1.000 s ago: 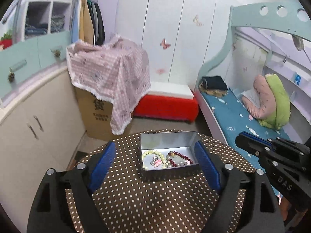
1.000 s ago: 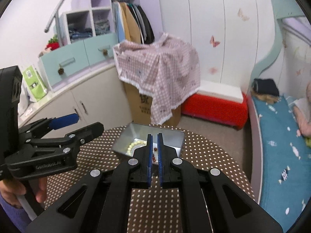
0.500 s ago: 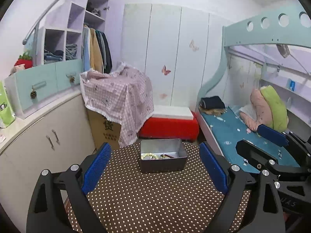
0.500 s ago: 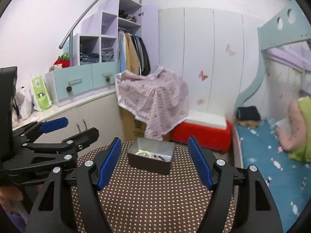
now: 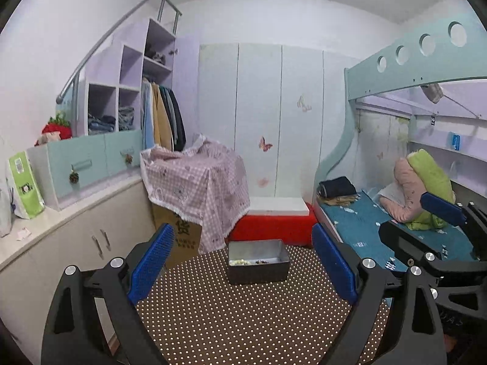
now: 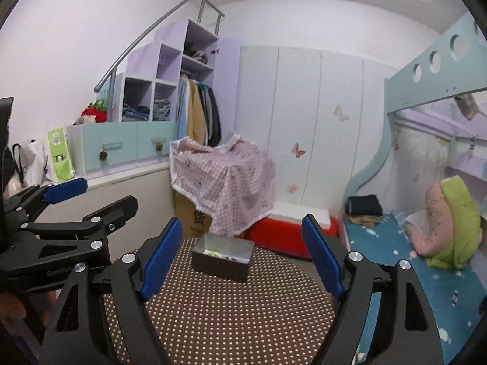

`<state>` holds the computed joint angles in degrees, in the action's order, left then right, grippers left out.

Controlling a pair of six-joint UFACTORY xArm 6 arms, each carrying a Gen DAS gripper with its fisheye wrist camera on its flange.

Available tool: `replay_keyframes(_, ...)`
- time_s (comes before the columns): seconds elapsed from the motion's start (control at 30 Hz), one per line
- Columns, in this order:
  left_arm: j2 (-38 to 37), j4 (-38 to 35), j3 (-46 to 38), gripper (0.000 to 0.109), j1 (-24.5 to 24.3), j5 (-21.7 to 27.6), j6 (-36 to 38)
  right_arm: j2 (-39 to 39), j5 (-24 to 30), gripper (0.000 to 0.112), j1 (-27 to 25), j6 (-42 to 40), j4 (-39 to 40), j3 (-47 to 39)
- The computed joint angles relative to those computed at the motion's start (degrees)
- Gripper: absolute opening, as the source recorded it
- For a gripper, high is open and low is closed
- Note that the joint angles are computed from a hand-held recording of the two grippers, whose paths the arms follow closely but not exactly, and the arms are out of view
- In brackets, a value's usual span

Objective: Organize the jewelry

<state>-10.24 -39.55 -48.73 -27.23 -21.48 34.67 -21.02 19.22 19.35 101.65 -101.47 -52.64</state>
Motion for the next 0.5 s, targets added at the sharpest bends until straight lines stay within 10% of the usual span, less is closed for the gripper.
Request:
replay_keyframes(0.13, -2.37, 8.18, 3.44, 0.089, 0.65, -1.83, -8.16, -2.55, 1.85, 0.083, 1.22, 0.85, -0.83, 1.62)
replay_keyframes(0.5, -4.77, -1.07, 5.78, 0.089, -4.74, -9.46, 1.25, -6.6, 4.68, 0.084, 2.89, 3.2, -3.18, 4.61)
